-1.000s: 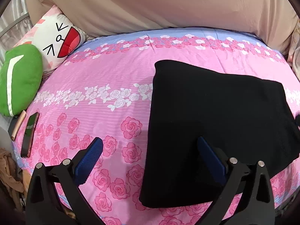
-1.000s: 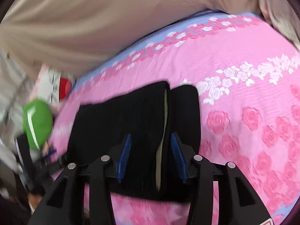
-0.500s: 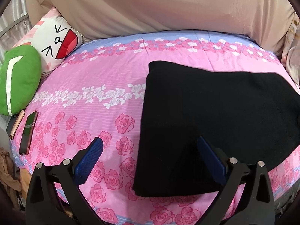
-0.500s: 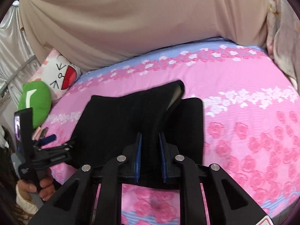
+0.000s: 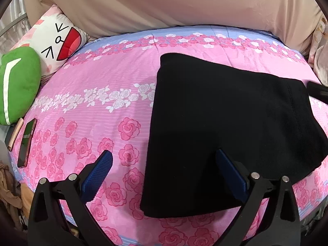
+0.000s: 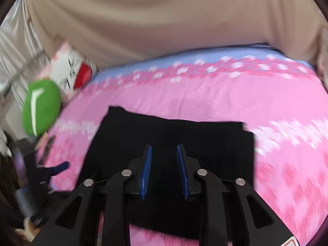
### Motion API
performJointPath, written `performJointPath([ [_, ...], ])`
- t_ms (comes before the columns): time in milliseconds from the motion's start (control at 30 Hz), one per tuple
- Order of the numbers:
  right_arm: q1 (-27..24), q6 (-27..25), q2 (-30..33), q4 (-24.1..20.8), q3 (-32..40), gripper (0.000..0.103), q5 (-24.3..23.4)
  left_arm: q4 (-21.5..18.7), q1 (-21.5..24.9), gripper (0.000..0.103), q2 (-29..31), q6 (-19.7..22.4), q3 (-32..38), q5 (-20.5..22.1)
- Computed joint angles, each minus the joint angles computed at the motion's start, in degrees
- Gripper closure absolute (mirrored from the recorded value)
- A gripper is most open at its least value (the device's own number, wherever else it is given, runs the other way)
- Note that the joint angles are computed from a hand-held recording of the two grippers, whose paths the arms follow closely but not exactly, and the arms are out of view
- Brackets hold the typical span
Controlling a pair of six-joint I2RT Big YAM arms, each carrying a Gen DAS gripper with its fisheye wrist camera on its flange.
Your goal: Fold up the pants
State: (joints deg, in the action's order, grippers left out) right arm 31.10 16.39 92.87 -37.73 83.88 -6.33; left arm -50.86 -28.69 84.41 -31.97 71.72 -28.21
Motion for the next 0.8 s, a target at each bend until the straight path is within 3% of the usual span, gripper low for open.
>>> performJointPath([
  [67,-0.94,-0.21,5.12,-3.19,4.32,0.09,3.73,-0.04,0.2,0.005,-0.54,0.14,-0.35,-0.6],
  [100,-2.2,0.95,7.9,-5.36,6.78,0.103,3.77,0.19,0.38,0.005,-0.78,0.4,-0.63,-0.57],
  [167,-5.9,7.04,8.83,-3.12,5.86,0.103,-4.84,0.51,1.08,0.005,-1.02,0.51,-1.15,0.28],
  [200,-6.12,8.66,8.18,-4.14,6.03,0.103,-5.58,0.65,1.35,0.005,-1.1,0.6,-1.33,0.91],
  [233,-5.33,8.67,6.82,-4.29,5.69,0.103,-3.15,0.76,1.58,0.005,-1.1,0.83,-1.45,1.05],
  [267,-3.4,7.1,4.86,-2.78,4.67,0.091,0.21,0.99,1.78,0.005,-1.16,1.05,-1.59,1.18],
  [367,0.01,3.1,4.4,-2.04,5.45,0.092,-2.42,2.03,2.67,0.005,-2.01,1.58,-2.23,3.32],
  [433,1.67,-0.03,7.75,-4.74,8.77,0.093,-0.29,2.72,3.12,0.005,-3.16,1.85,-2.85,3.31],
  [500,2.65,0.47,13.83,-11.14,14.99,0.1,6.03,2.88,3.69,0.005,-4.48,1.64,-3.55,2.36],
  [533,3.06,2.23,13.88,-10.44,15.4,0.098,6.0,3.2,4.03,0.005,-5.12,1.78,-3.99,2.39],
  [633,5.14,-0.18,13.46,-8.02,17.12,0.097,1.62,2.76,5.62,0.005,-7.01,0.69,-5.34,1.64],
  [700,7.22,-3.98,15.76,-10.18,21.51,0.097,1.27,2.81,6.66,0.005,-7.55,0.35,-5.95,2.1],
  [800,9.02,-5.23,24.04,-15.44,31.46,0.097,4.14,2.64,7.88,0.005,-7.79,0.19,-6.55,2.86],
])
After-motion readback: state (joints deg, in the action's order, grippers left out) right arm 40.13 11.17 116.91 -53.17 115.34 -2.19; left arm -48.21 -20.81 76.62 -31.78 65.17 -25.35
